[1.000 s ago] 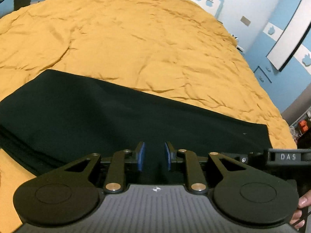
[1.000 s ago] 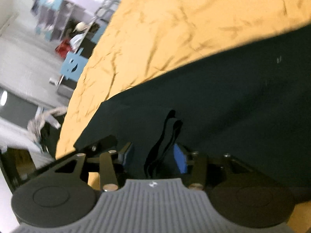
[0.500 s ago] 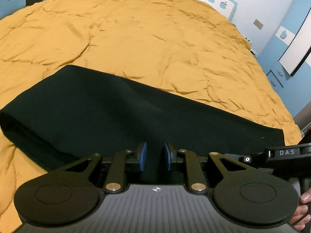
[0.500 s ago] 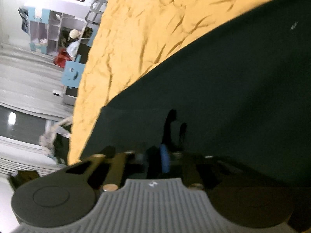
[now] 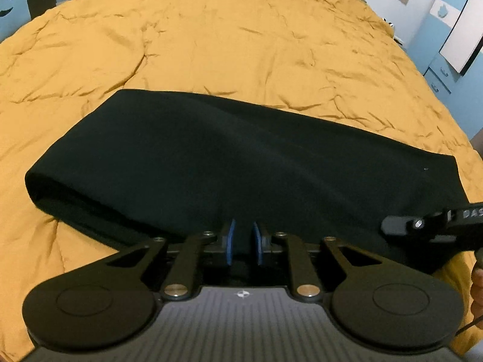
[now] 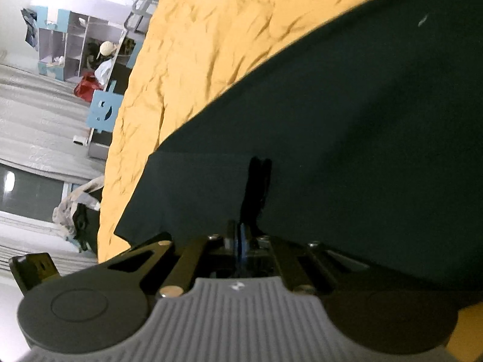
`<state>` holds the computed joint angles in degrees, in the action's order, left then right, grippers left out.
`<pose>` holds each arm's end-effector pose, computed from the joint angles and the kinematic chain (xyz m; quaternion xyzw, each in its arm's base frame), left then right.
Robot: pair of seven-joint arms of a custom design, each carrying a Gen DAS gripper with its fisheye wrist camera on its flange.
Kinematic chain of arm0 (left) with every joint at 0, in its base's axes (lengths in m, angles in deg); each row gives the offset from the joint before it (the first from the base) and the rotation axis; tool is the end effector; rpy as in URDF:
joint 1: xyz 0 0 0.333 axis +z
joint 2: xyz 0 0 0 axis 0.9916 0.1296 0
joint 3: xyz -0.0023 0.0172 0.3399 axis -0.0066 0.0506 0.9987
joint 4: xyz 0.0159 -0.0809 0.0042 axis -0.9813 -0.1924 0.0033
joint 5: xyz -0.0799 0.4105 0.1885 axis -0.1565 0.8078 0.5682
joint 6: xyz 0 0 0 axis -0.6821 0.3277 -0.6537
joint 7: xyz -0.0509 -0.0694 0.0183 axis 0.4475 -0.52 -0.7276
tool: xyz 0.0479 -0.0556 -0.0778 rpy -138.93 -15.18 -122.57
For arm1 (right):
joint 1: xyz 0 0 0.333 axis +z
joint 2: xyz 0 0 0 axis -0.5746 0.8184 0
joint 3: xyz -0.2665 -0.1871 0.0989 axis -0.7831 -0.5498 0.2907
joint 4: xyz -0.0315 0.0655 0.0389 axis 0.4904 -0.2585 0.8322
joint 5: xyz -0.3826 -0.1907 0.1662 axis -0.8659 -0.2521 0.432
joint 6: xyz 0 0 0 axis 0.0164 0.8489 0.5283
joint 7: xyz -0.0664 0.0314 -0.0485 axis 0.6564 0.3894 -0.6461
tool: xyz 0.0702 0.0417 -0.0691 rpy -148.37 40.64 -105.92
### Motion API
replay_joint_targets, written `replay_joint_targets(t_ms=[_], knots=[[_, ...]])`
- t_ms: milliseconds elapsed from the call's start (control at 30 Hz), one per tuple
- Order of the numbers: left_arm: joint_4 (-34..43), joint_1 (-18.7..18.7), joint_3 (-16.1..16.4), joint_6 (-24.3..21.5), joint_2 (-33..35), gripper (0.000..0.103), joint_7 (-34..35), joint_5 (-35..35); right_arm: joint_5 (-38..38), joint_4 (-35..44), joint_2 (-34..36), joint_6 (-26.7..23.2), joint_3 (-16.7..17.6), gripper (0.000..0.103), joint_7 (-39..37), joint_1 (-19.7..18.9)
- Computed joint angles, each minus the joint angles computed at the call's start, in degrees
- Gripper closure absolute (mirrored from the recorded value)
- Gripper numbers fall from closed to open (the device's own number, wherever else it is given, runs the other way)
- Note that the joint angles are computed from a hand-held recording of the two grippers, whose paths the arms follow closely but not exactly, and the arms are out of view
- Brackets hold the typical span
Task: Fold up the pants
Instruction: 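Grasp the folded pants edge with the right gripper and lift it, then fold the held edge over with the right gripper toward the left gripper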
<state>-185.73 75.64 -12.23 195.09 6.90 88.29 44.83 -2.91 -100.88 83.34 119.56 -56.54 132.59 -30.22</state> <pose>0.5847 -0.1520 0.3484 -0.6705 0.6865 -0.2514 0.1260 0.6336 0.1017 0.3308 -0.5500 0.7123 0.1921 0.3914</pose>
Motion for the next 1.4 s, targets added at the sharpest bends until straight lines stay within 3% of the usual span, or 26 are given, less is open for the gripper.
replay_joint_targets(t_ms=[67, 233, 467, 533, 567, 700, 767, 833, 900, 1033, 1133, 1300, 1400], knots=[[-0.2, 0.6, -0.7, 0.4, -0.2, 0.083, 2.3, -3.9, 1.0, 0.1, 0.0, 0.3, -0.1, 0.079, -0.4, -0.2], [-0.8, 0.7, -1.5, 2.5, -0.5, 0.083, 6.2, -9.9, 0.4, 1.1, 1.8, 3.2, -0.1, 0.081, 3.7, -0.1], [-0.2, 0.9, -2.0, 3.1, 0.3, 0.083, 8.8, -14.8, 2.0, 2.9, 3.8, -1.1, 1.2, 0.080, 3.7, -1.3], [-0.5, 0.7, -1.9, 3.6, 0.0, 0.083, 8.6, -15.1, 0.9, 2.6, 3.3, 0.3, 1.3, 0.088, 3.4, -0.7], [-0.9, 0.7, -1.9, 3.9, -0.5, 0.083, 8.8, -15.4, 0.9, 2.8, 3.2, 0.8, 1.4, 0.103, 3.6, -0.5], [-3.4, 0.2, -1.3, 7.6, -2.9, 0.083, 6.2, -13.7, 0.7, 3.6, 1.6, 2.0, 1.7, 0.103, 0.1, 0.0], [-4.9, 0.5, -0.7, 9.6, -4.4, 0.083, 1.3, -9.0, 0.1, 4.9, 0.5, 0.9, 1.6, 0.103, -2.2, 0.1], [-6.6, 3.1, -1.3, 11.2, -6.1, 0.083, -8.0, 0.7, -0.7, 6.9, -0.4, 0.1, 1.3, 0.103, -4.1, 0.3], [-7.6, 7.9, -4.2, 12.1, -7.7, 0.083, -16.5, 9.3, -2.0, 9.4, -1.0, -0.9, 0.8, 0.103, -4.9, 0.4], [-9.0, 21.2, -14.5, 13.7, -10.8, 0.083, -27.7, 20.6, -3.8, 13.2, -2.7, -3.7, -0.7, 0.103, -5.2, -0.5], [-9.2, 27.6, -20.2, 14.7, -11.8, 0.083, -29.4, 22.0, -7.5, 15.4, -4.1, -6.0, -2.3, 0.103, -3.7, -1.6], [-8.0, 32.3, -25.3, 15.4, -10.4, 0.083, -27.3, 20.4, -14.5, 16.4, -6.1, -10.1, -5.2, 0.103, -0.2, -4.1], [-6.7, 31.5, -24.9, 15.3, -8.0, 0.083, -25.9, 20.6, -18.0, 15.5, -6.8, -10.8, -6.9, 0.103, 1.3, -5.9]])
